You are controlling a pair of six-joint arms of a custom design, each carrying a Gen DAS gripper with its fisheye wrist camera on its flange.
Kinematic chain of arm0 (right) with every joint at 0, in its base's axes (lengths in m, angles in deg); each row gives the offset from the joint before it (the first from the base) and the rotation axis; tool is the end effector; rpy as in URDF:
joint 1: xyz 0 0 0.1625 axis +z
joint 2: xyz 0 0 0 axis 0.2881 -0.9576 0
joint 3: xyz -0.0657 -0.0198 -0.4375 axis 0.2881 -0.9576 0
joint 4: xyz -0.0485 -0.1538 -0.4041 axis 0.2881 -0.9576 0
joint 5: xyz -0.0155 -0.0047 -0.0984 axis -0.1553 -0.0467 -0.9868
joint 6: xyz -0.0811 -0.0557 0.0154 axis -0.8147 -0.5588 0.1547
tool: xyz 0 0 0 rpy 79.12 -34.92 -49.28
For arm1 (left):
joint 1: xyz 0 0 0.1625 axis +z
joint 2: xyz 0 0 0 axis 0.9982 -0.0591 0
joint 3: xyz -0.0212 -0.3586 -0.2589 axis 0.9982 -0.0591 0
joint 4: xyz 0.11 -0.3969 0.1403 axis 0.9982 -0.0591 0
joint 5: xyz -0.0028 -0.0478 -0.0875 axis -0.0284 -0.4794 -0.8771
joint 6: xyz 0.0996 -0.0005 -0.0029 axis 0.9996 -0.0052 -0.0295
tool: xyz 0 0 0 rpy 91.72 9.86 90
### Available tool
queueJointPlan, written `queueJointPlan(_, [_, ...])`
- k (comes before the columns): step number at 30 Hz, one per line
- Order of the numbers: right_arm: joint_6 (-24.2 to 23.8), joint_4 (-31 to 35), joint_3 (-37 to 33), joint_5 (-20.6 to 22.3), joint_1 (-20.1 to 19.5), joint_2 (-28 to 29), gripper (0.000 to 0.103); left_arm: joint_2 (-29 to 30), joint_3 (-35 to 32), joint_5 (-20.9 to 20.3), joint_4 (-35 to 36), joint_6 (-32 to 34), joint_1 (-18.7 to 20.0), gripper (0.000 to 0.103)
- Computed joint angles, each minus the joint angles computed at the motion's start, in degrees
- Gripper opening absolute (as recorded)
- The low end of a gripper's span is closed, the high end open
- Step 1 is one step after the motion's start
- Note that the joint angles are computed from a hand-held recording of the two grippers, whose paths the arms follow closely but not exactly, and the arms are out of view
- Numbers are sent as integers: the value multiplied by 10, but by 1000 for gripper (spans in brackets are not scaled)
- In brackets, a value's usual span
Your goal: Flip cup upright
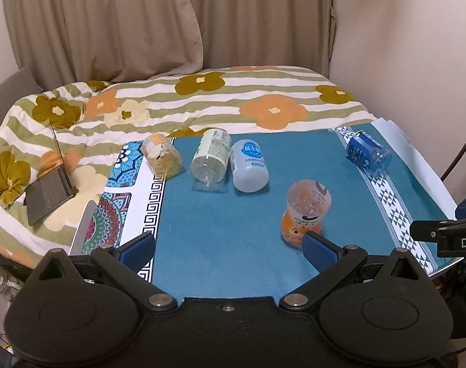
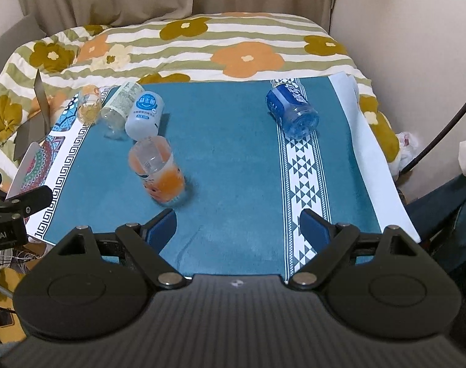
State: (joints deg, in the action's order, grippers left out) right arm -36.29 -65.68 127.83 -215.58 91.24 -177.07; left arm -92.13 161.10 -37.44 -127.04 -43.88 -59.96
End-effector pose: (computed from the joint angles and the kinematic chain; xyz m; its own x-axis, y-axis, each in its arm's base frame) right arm 0.1855 -0.3974 0.4146 -0.7188 0.2689 0.6411 -0.2308 0.7776 -0.5849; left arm -0.4534 -0.4610 0.1468 -0.6103 0.3581 -0.7067 0.6996 0.6621 -0.2687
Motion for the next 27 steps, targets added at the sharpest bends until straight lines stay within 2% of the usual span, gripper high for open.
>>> queueJointPlan(27, [-5,-2,-7,3,-11,4,103,14,-14,2,-5,21,-2,103])
